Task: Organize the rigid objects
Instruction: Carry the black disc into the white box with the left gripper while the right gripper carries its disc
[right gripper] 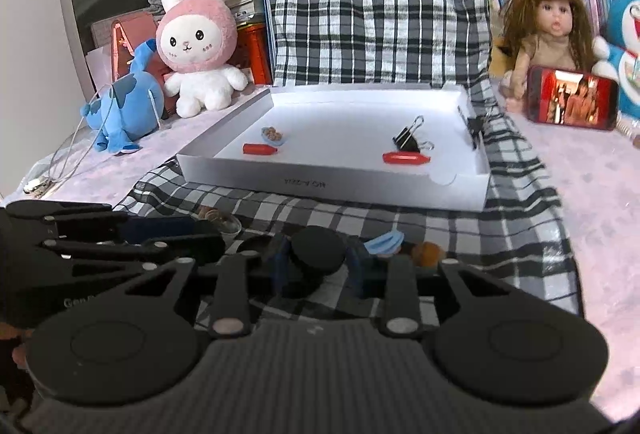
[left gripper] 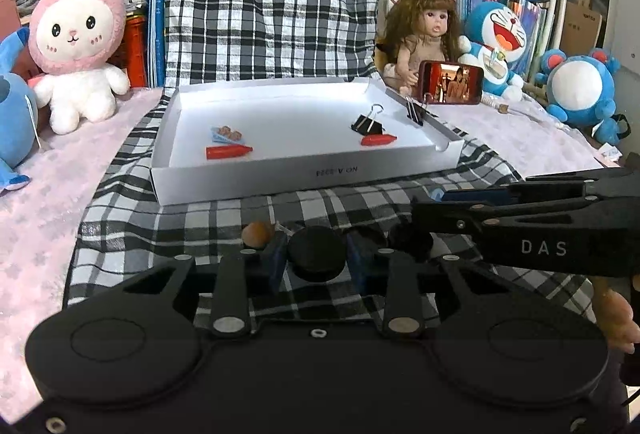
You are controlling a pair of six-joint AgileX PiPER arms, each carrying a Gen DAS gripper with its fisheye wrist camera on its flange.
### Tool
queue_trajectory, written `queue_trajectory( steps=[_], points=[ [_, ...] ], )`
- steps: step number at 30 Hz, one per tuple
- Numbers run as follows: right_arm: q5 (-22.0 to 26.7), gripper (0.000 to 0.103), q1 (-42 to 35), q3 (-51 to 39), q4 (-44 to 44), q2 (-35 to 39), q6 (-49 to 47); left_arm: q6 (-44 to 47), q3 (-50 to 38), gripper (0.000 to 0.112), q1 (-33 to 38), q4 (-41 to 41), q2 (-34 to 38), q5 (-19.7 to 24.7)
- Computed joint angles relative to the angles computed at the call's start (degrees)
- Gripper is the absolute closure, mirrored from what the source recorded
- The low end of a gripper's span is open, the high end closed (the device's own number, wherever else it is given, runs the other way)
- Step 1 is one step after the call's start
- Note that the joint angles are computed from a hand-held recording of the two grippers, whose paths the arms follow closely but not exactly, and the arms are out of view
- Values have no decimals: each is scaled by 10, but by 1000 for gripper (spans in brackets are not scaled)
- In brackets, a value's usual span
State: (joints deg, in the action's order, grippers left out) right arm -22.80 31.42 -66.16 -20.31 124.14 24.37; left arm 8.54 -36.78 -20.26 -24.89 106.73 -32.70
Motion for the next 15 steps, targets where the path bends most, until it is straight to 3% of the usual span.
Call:
queue_trajectory(
  steps=[5, 15],
  points=[
    [8, 66, 7, -4, 76, -5, -81, 8, -16, 82, 14, 1, -7, 17],
    [56, 66, -11, -64, 114, -3, -126, 22, -66, 82, 57, 1, -9, 51]
  ],
)
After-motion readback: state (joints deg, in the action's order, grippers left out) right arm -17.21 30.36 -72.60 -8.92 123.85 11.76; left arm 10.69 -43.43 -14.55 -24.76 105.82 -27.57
